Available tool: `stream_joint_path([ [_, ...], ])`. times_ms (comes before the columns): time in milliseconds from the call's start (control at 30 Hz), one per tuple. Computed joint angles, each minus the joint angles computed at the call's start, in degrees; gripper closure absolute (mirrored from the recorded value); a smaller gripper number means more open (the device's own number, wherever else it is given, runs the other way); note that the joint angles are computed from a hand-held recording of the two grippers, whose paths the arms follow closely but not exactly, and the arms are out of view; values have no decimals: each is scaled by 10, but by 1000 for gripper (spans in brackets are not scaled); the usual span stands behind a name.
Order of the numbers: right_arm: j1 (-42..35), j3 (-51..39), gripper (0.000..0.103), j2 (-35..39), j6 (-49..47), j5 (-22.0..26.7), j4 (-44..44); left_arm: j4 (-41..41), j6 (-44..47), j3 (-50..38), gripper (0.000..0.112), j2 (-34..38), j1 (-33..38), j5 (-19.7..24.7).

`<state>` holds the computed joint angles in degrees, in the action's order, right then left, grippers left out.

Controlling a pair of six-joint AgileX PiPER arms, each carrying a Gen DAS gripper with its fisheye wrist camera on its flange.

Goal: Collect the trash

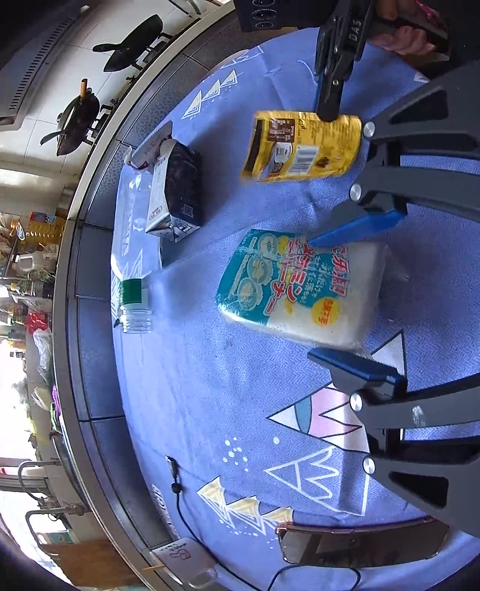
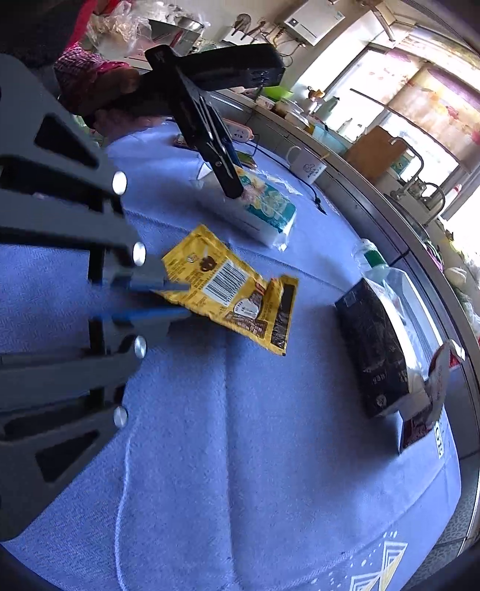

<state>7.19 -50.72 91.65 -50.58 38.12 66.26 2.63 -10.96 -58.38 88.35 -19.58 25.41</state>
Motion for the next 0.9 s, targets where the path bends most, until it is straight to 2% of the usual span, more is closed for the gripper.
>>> stream_joint_path([
  [100,-7,8,102,-23,-27,-13,18,-123,109,-13,85,-8,22,13],
  [167,-26,13,102,-33,-39,-9,33,-152,132,-29,89,-1,25,27],
  [300,-66,22,102,-46,-54,0,45,-139,115,-50,88,17,14,38],
  [333,-73,24,102,-47,-52,2,46,-120,92,-55,80,21,9,42],
  [400,-89,25,102,-39,-55,12,53,-66,26,-67,18,32,2,55],
  [433,-96,27,102,-34,-61,19,59,-50,0,-64,16,31,1,49],
  [533,-103,32,102,-25,-72,27,71,-39,-14,-81,16,45,-8,59],
  [633,-102,35,102,-25,-82,30,79,70,-94,-97,20,70,-44,63],
  [667,-104,34,102,-27,-84,31,79,86,-101,-102,40,79,-51,67],
  [700,-109,34,102,-31,-86,32,79,94,-99,-111,53,93,-57,77],
  [733,-117,34,102,-36,-89,34,80,94,-94,-114,54,95,-59,79],
  [833,-157,34,102,-52,-101,42,87,-7,-3,-135,55,81,-53,80],
  [900,-193,31,102,-53,-110,54,94,-28,24,-167,55,82,-67,85],
])
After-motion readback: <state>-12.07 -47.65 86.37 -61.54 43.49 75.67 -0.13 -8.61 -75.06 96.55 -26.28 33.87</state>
